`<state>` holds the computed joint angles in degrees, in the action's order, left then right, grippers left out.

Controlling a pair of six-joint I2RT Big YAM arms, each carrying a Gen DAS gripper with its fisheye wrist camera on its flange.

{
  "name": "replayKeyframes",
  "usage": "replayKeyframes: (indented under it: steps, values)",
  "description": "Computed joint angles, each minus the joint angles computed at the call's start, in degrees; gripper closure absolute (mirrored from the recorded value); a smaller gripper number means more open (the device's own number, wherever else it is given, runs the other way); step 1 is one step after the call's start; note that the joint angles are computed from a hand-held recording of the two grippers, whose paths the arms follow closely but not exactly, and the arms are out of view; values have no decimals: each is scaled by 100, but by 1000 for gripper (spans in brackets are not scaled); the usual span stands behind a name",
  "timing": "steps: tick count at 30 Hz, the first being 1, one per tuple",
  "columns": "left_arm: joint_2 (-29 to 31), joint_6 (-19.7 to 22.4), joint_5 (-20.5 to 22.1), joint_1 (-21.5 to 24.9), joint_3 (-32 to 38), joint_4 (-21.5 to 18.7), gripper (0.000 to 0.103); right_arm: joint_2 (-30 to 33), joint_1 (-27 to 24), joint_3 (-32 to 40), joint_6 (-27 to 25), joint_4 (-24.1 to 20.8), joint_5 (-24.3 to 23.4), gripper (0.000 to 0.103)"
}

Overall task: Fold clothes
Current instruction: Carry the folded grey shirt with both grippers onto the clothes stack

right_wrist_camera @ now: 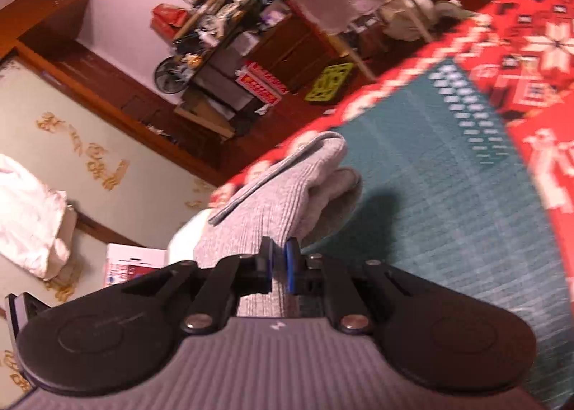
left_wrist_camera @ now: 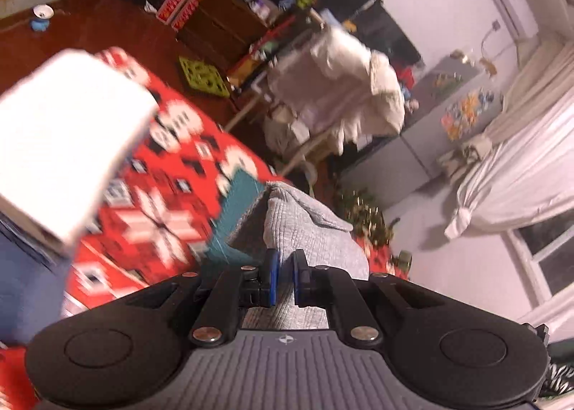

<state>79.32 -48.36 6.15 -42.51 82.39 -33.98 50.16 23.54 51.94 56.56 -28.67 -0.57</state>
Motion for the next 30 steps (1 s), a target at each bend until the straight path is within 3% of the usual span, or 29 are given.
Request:
replayKeyframes:
  steps: [8, 13, 18, 25, 30]
  values:
    - [-253, 339, 737, 1258, 170, -171, 95, 1550, 883, 1694, -104, 192, 466, 96]
    - [-61, 562, 1146, 1928, 292, -231, 95, 2606, 1168, 2777, -130, 240, 560, 96]
    - [186, 531, 1501, 2421, 109, -28, 95, 3514, 1280, 3560, -114, 231, 475, 96]
    - [479, 290, 1863, 2727, -330, 522, 95, 4267, 1242, 3861, -98, 331, 266, 96]
    - [493, 203, 2100, 2839, -598, 887, 92, 4450, 1132, 3655, -144, 582, 122, 94]
